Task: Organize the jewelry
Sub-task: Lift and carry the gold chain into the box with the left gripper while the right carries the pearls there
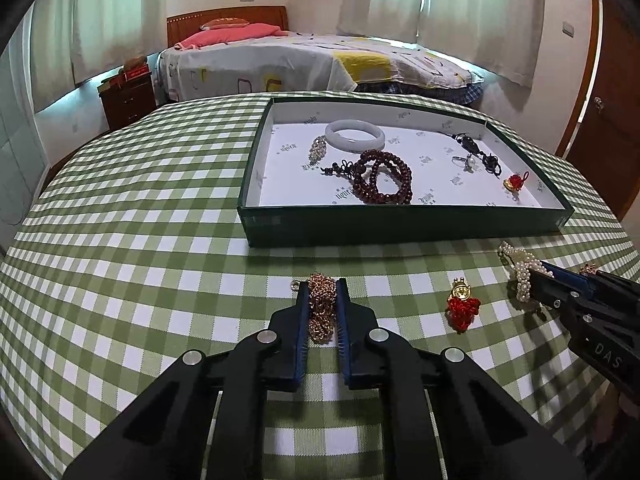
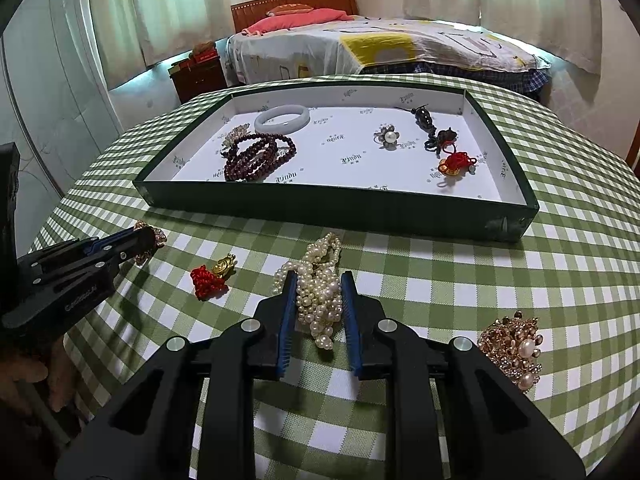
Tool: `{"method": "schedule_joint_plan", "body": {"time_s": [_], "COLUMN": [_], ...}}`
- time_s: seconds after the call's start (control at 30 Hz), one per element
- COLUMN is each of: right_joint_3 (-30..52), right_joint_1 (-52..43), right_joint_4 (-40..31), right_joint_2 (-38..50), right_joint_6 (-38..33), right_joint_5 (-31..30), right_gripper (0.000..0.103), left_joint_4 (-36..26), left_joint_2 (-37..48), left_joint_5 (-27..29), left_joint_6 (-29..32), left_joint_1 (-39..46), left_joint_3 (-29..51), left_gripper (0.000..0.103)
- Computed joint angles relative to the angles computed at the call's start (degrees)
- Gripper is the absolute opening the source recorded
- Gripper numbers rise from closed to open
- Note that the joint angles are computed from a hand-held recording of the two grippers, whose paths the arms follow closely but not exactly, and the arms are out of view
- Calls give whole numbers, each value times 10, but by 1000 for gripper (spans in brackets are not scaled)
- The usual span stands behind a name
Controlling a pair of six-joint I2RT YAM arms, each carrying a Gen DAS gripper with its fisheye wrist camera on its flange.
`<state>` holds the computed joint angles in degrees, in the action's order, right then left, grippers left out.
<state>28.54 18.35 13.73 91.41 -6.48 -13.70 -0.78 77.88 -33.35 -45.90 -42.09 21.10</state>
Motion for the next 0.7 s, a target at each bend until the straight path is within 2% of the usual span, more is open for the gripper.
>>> {"method": "schedule_joint_plan", "body": {"time_s": [0.7], "right_joint_3": [-25], "right_joint_1": [-10], "right_joint_4": [-15], "right_joint_2": [-92], "right_joint_6": [-2], "right_joint_5": [0], "right_gripper": [21], "left_joint_4": [-98], "left_joint_2": [-85], "left_joint_5": [-69], "left_joint_6": [-26], "left_joint_1": [-55], "left_joint_3": [23], "left_gripper": [13]}}
